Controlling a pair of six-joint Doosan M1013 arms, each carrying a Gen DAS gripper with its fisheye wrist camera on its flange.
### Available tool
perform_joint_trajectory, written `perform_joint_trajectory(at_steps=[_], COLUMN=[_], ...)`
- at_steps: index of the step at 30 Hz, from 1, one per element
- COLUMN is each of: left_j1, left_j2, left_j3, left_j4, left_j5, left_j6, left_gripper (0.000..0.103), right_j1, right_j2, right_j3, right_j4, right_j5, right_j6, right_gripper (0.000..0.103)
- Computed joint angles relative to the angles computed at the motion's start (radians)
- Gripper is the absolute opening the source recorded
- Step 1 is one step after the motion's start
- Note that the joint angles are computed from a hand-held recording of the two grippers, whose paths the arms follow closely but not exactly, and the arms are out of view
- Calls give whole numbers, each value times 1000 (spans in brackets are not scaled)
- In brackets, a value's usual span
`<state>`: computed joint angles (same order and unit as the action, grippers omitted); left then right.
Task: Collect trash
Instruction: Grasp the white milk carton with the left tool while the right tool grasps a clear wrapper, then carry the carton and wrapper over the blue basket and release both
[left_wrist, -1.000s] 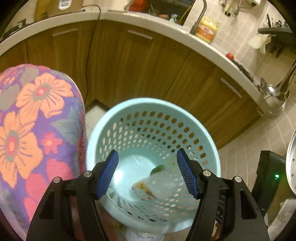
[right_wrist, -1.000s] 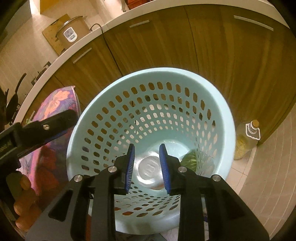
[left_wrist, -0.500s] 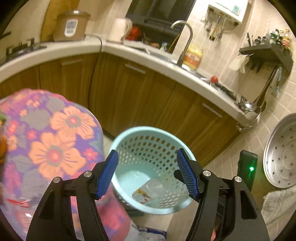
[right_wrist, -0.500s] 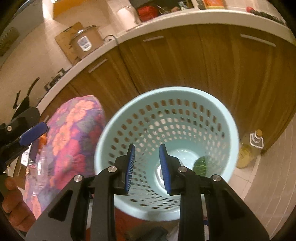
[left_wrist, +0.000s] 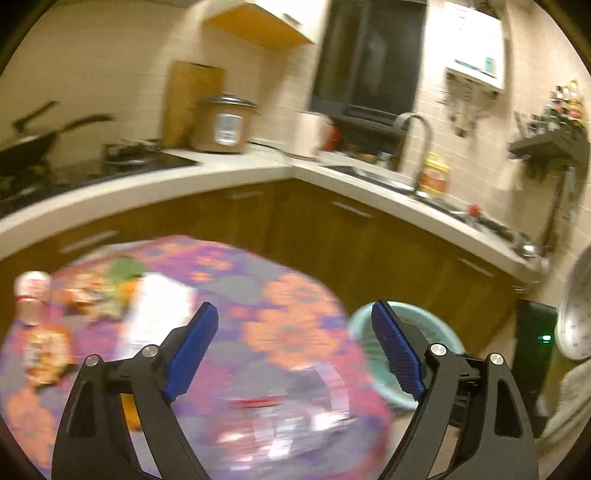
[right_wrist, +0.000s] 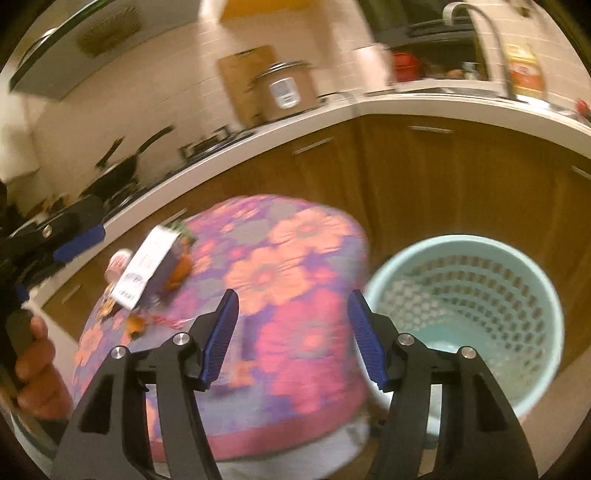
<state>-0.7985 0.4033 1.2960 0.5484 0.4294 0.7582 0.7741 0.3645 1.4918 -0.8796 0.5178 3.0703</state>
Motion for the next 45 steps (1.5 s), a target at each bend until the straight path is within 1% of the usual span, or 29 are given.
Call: perform_joint_trajectory(at_steps=[1, 4, 5, 6, 8, 10, 11, 13, 15, 17, 19, 20, 21, 23, 26, 27, 28, 29, 30, 31, 32, 34, 37, 38, 41, 45], left_j1=[13, 39, 50, 59, 66, 71, 70, 60, 55, 46, 36, 35, 34, 34, 40, 41, 42, 47, 49, 53, 56, 60, 68, 68, 70, 69], left_j2=[-15, -39, -45, -47, -48, -42, -34, -3, 22, 52, 79, 88, 98, 115, 126, 127, 129, 130, 130, 128, 125, 118, 101, 97, 82, 65], left_j3=[22, 58, 67, 70, 76, 78, 72, 39, 17, -14, -40, -48, -61, -82, -92, -93, -94, -94, -94, -91, -86, -75, -52, -47, -31, -16], left_j4=[35, 103, 100, 82, 96, 91, 100, 143, 165, 183, 227, 235, 234, 213, 184, 177, 174, 160, 145, 133, 126, 114, 95, 93, 86, 76], left_j5=[2, 17, 25, 33, 48, 57, 73, 135, 171, 226, 277, 292, 311, 342, 359, 360, 364, 364, 361, 354, 342, 318, 271, 262, 228, 181], left_j6=[-34, -109, -103, -83, -87, -65, -61, -70, -66, -41, -42, -37, -26, 1, 22, 23, 23, 29, 35, 33, 27, 18, -3, -9, -23, -29], left_gripper=[83, 83, 84, 84, 85, 89, 89, 89, 89, 89, 89, 87, 82, 76, 75, 72, 69, 59, 51, 51, 51, 51, 51, 51, 50, 50], right_j1=[1, 10, 12, 14, 18, 17, 17, 17, 11, 6, 5, 5, 5, 5, 7, 8, 7, 7, 7, 7, 8, 2, 0, 1, 6, 12], right_j2=[11, 44, 55, 64, 78, 93, 98, 112, 120, 125, 135, 137, 141, 153, 159, 159, 160, 161, 162, 164, 165, 165, 165, 164, 160, 143], right_j3=[-13, -54, -69, -80, -96, -114, -119, -136, -142, -146, -159, -162, -168, -185, -192, -192, -194, -196, -198, -202, -204, -203, -199, -198, -190, -170], right_j4=[37, 120, 152, 165, 176, 200, 203, 202, 227, 253, 268, 274, 279, 308, 306, 308, 315, 324, 329, 326, 323, 359, 364, 358, 319, 234], right_j5=[-10, -13, -14, -12, 2, 11, 16, 44, 45, 40, 54, 55, 62, 85, 96, 94, 92, 91, 93, 99, 102, 84, 72, 70, 65, 54], right_j6=[-41, -145, -184, -199, -218, -245, -246, -246, -265, -286, -307, -316, -325, -361, -366, -372, -381, -389, -392, -387, -382, -399, -392, -385, -350, -263], right_gripper=[58, 66, 70, 71, 75, 77, 77, 77, 77, 77, 77, 77, 77, 77, 76, 75, 69, 64, 62, 56, 45, 30, 13, 10, 4, 3])
